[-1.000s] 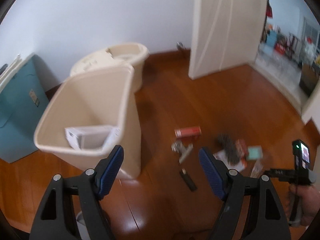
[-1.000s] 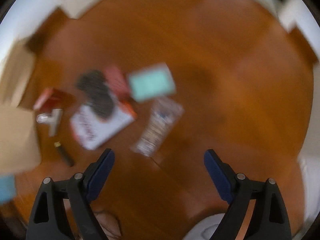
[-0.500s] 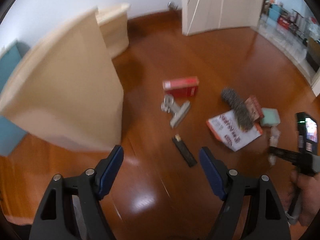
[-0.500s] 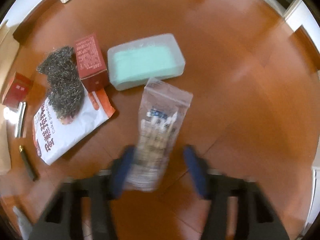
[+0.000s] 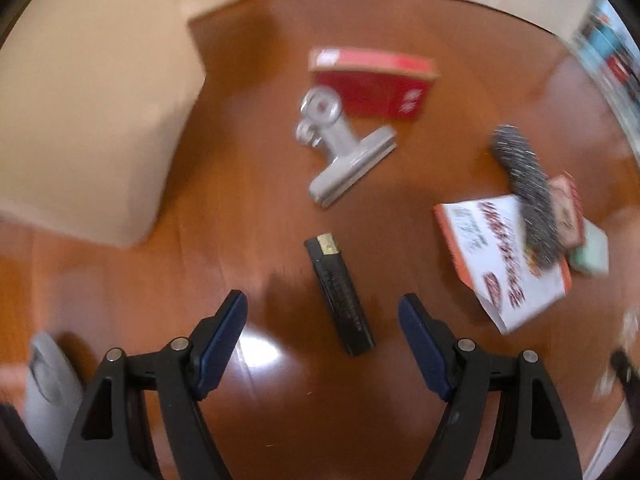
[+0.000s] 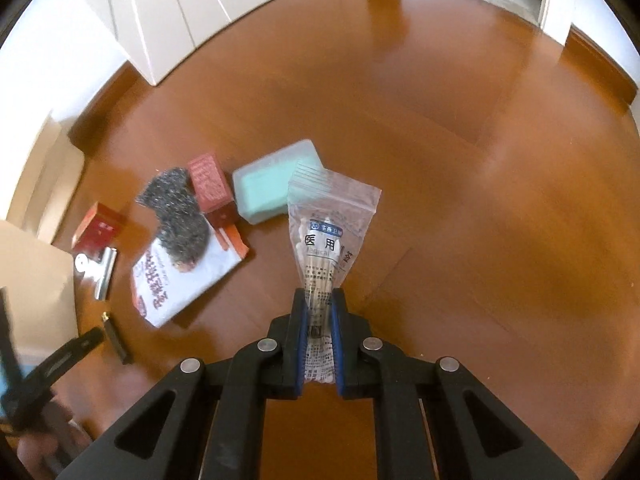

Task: Collect trash
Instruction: 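Grasp the cotton swab bag with the right tool while the left tool grasps the black lighter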

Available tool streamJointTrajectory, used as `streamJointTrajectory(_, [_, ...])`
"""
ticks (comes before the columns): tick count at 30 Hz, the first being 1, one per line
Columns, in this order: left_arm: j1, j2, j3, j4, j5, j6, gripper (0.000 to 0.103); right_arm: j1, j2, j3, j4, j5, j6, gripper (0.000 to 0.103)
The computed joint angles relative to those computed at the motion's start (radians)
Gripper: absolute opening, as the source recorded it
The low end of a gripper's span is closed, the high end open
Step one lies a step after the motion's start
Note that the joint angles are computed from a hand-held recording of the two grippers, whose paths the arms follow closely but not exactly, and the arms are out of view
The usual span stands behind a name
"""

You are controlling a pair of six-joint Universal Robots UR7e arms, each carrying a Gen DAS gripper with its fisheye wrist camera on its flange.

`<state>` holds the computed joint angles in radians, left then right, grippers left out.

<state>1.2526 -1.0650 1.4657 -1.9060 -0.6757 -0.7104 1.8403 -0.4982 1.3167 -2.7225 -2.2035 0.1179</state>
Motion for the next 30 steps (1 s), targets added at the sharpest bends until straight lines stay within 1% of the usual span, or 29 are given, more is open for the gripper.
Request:
streamJointTrajectory(1, [0.007, 0.011, -0.013, 0.017, -0.005, -0.032, 0.078, -0.002, -0.009, 0.015, -0.014, 0.008, -0.008, 0.011])
streamJointTrajectory(3, [0.017, 0.026, -0.025, 0.018, -0.031, -0.052, 0.078, 0.004, -0.008, 0.021, -0.026, 0.014, 0.002, 0.011])
streamJointTrajectory(4, [0.028, 0.035, -0.036, 0.029, -0.065, -0.075, 0.078, 0.006, -0.016, 0.026, -0.025, 0.016, 0.008, 0.011])
streamJointTrajectory(7, [0.027, 0.035, -0.033, 0.050, -0.043, -0.147, 0.075, 0.010, 0.002, -0.004, -0.024, 0.013, 0.024, 0.011])
streamJointTrajectory(8, [0.025, 0.034, -0.032, 0.054, -0.038, -0.155, 0.071, 0.010, 0.006, -0.006, -0.033, 0.011, 0.028, 0.011])
streamJointTrajectory(9, [0.022, 0.031, -0.023, 0.044, -0.032, -0.150, 0.063, 0.009, 0.003, -0.002, -0.044, 0.010, 0.031, 0.011])
streamJointTrajectory(10, [0.016, 0.027, -0.007, 0.015, -0.024, -0.114, 0.054, 0.008, 0.005, 0.002, -0.058, 0.009, 0.032, 0.011])
streamJointTrajectory(11, [0.008, 0.022, 0.007, -0.007, -0.018, -0.071, 0.031, 0.009, 0.001, 0.006, -0.064, 0.006, 0.031, 0.011])
streamJointTrajectory(12, [0.004, 0.021, 0.010, -0.015, -0.025, -0.036, 0.019, 0.009, 0.002, 0.005, -0.068, 0.005, 0.030, 0.011])
streamJointTrajectory(13, [0.003, 0.023, 0.005, 0.001, -0.031, -0.036, 0.019, 0.010, 0.003, 0.004, -0.073, 0.003, 0.028, 0.011])
streamJointTrajectory(18, [0.009, -0.002, 0.031, -0.036, -0.068, -0.020, 0.018, 0.018, 0.017, -0.014, -0.092, -0.003, 0.007, 0.011])
streamJointTrajectory(20, [0.014, -0.031, 0.056, -0.070, -0.057, 0.010, 0.018, 0.021, 0.018, -0.017, -0.099, -0.004, -0.006, 0.011])
streamJointTrajectory(21, [0.005, -0.051, 0.073, -0.093, -0.049, 0.030, 0.018, 0.023, 0.021, -0.023, -0.100, -0.006, -0.010, 0.011])
streamJointTrajectory(23, [-0.019, -0.078, 0.096, -0.124, -0.023, 0.070, 0.018, 0.026, 0.022, -0.033, -0.093, -0.004, -0.014, 0.011])
streamJointTrajectory(25, [-0.067, -0.129, 0.125, -0.176, 0.019, 0.141, 0.018, 0.032, 0.024, -0.049, -0.077, -0.003, -0.012, 0.011])
streamJointTrajectory(26, [-0.082, -0.147, 0.128, -0.183, 0.030, 0.155, 0.018, 0.038, 0.022, -0.058, -0.067, -0.004, -0.012, 0.011])
streamJointTrajectory(29, [-0.164, -0.224, 0.119, -0.245, 0.113, 0.234, 0.018, 0.073, 0.021, -0.100, -0.036, -0.009, -0.033, 0.011])
streamJointTrajectory(30, [-0.175, -0.237, 0.107, -0.259, 0.127, 0.256, 0.018, 0.090, 0.022, -0.121, -0.019, -0.011, -0.047, 0.011])
